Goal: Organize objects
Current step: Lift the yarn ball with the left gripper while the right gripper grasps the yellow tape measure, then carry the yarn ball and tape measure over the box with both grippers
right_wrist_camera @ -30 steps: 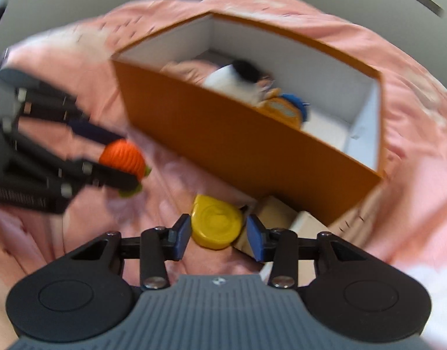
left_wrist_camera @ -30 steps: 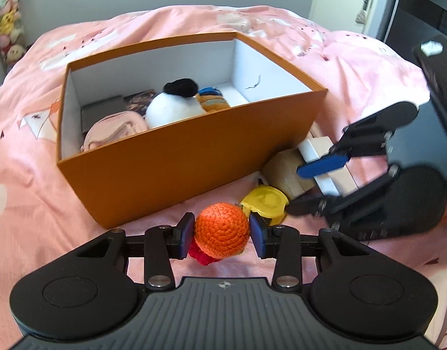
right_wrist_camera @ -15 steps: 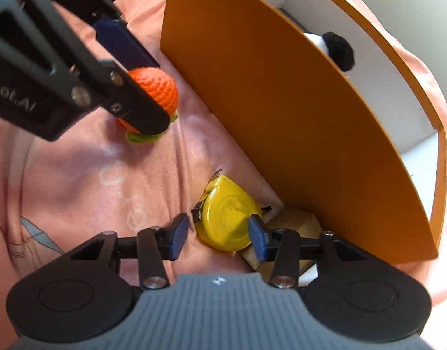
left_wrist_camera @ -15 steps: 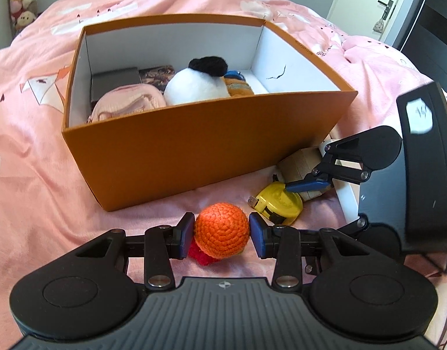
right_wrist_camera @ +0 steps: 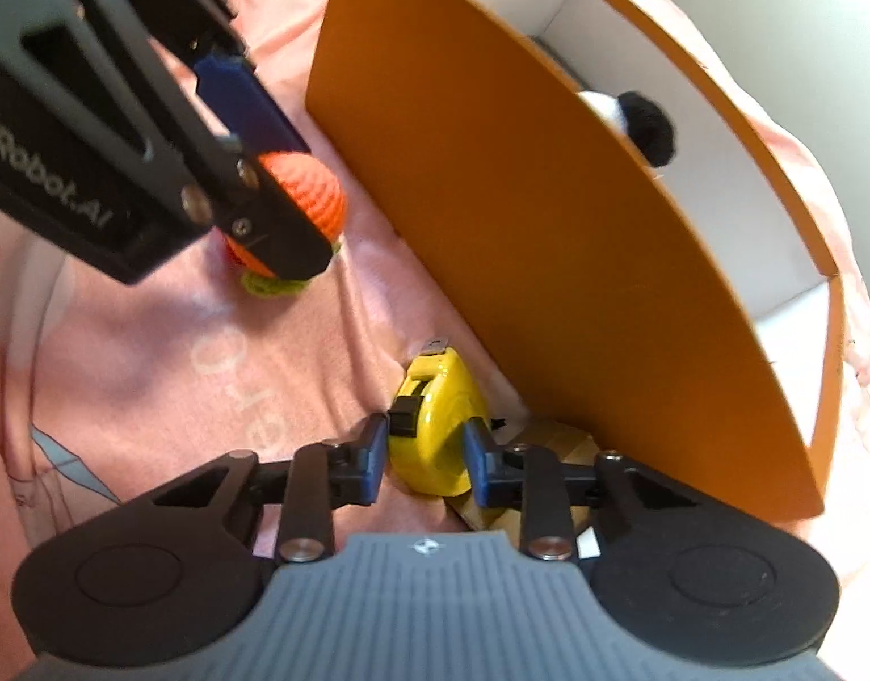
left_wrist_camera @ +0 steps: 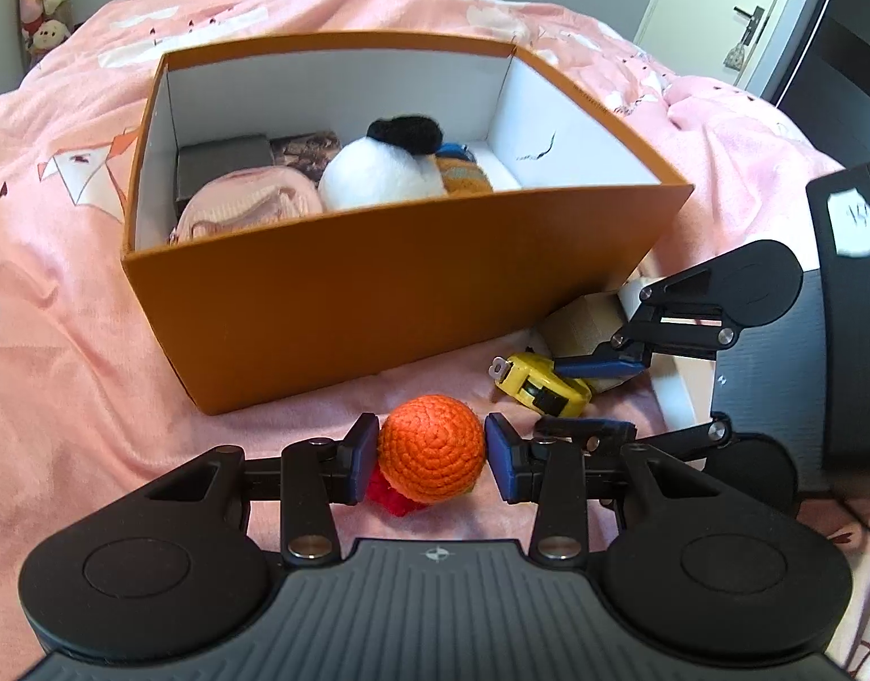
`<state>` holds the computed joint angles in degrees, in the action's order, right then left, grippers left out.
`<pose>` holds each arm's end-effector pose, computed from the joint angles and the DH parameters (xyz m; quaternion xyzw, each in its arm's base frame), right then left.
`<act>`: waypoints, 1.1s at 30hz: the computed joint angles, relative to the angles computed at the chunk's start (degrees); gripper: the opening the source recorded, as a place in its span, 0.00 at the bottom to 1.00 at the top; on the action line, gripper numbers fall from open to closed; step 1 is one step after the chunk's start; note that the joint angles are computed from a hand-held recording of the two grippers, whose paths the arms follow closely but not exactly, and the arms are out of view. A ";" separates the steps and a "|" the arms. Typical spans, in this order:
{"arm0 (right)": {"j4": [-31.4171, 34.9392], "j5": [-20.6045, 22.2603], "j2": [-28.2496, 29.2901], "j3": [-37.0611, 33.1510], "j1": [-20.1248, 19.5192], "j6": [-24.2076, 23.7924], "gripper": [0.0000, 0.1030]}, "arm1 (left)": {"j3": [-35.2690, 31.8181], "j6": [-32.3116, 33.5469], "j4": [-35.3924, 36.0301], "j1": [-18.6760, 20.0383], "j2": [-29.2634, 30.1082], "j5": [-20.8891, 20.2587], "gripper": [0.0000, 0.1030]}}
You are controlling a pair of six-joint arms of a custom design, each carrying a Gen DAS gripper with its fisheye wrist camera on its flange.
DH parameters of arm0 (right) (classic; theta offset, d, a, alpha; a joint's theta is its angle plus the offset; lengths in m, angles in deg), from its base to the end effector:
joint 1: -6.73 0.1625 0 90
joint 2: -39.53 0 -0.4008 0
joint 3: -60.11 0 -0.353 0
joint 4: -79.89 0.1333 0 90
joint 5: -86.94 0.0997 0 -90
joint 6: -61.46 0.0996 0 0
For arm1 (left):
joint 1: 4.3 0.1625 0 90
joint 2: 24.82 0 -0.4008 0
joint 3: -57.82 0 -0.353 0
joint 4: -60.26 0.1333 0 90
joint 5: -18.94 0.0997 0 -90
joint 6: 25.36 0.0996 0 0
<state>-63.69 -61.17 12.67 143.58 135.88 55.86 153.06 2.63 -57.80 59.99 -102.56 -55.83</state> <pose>0.4473 -0.4722 -0.0090 0.3445 -0.8032 0.1180 0.4715 -0.0895 -0.5534 0.3718 0.4349 0.8861 -0.0886 0.1337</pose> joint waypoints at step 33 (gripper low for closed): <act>-9.44 18.95 -9.11 7.81 -3.29 24.39 0.21 | 2.59 1.52 -3.78 -4.40 -4.98 -0.64 0.45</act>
<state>-73.13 -42.22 3.56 151.40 132.60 80.25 155.65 4.16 -61.58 55.59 -107.55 -56.48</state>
